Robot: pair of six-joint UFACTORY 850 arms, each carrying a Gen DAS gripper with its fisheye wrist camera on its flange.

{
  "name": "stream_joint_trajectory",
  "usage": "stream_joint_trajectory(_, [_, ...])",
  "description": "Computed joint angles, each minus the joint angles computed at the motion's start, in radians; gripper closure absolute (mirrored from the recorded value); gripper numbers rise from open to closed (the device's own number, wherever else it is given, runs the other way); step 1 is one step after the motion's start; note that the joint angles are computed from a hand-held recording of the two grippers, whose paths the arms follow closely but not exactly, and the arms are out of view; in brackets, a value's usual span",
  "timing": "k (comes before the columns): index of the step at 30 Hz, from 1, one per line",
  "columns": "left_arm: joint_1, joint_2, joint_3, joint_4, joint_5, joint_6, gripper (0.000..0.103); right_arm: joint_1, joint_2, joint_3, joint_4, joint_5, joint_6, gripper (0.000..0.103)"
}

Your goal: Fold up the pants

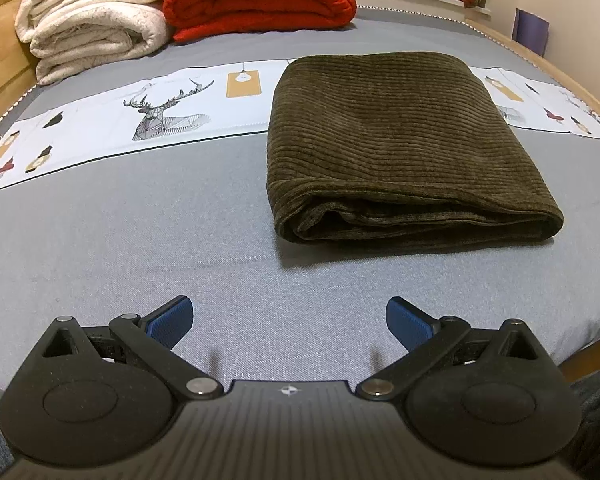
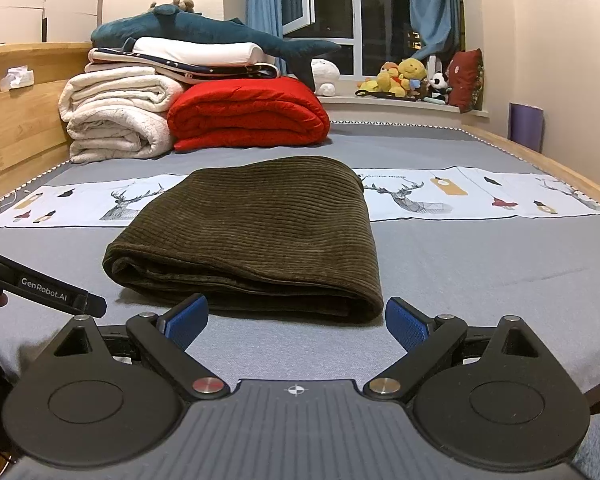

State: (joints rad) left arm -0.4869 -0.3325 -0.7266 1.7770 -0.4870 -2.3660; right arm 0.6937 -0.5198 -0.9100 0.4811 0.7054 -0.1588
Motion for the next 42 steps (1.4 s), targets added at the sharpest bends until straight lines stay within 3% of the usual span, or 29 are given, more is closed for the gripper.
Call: stream_joint_trajectory(42, [-0.041,-0.022,-0.011,-0.016,-0.086,0.049,0.0,0.002,-0.002,-0.005,-0.036,0.004,0.018,0.007])
